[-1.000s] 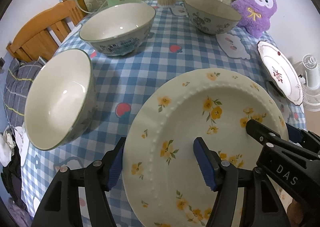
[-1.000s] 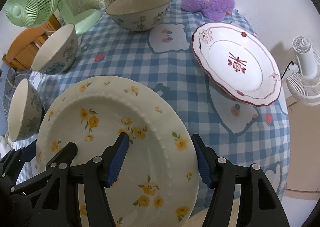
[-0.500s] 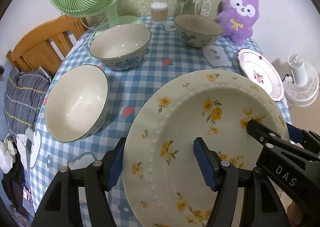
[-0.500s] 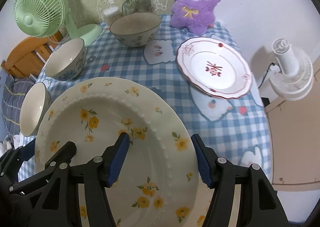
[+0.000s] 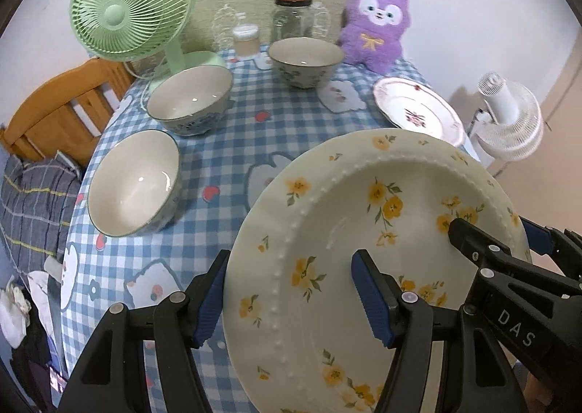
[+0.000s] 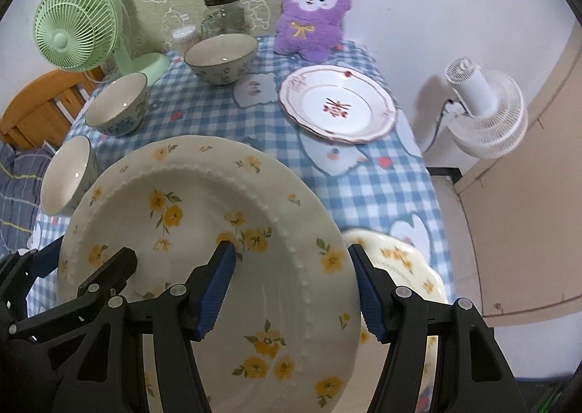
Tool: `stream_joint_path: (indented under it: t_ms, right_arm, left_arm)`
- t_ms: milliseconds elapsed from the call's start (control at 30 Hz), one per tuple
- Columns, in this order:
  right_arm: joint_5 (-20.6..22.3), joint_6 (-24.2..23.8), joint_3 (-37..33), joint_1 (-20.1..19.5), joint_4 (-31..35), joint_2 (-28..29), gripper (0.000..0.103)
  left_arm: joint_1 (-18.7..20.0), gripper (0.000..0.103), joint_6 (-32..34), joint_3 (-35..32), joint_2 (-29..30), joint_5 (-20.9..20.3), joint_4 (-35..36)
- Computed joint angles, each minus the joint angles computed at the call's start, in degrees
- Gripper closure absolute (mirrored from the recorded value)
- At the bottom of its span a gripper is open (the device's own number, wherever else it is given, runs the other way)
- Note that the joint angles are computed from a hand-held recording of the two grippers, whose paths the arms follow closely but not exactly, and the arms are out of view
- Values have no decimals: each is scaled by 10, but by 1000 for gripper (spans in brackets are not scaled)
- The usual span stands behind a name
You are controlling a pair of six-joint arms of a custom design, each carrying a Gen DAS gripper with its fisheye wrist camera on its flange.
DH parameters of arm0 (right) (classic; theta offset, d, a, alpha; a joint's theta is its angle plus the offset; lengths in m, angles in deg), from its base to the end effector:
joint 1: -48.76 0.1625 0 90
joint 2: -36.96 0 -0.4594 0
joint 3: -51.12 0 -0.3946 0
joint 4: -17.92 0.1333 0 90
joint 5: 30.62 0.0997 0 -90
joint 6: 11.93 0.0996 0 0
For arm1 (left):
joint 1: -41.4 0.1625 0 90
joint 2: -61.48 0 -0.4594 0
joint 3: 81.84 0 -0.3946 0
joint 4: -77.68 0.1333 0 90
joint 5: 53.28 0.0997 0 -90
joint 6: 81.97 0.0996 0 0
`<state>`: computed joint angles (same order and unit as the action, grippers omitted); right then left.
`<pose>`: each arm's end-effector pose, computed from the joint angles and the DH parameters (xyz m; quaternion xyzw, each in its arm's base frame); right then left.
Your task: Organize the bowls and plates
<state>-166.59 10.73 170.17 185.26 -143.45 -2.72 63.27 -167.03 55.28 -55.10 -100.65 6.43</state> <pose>0.4164 -0.3101 -0.0144 0.2163 -0.8929 0.1682 0.3572 -0.1059 -0.2588 0.3150 -0.0083 0.8858 -0.2604 0.3840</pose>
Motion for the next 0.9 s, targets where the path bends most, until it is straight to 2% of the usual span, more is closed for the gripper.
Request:
stream_joint_path:
  t_ms: [300,633,900]
  right_arm:
    - [-9,17,44,-7,4,-36,36]
    - [-4,-35,83,-40,-28,-60,36]
    - [-3,-82,109,-75,-54,-75,36]
  left_arm:
    - [-42,36,2,21,19,-35,-32]
    - [-45,36,2,39,80,-52,-103]
    - [-30,36,11,49,141,-59,-179]
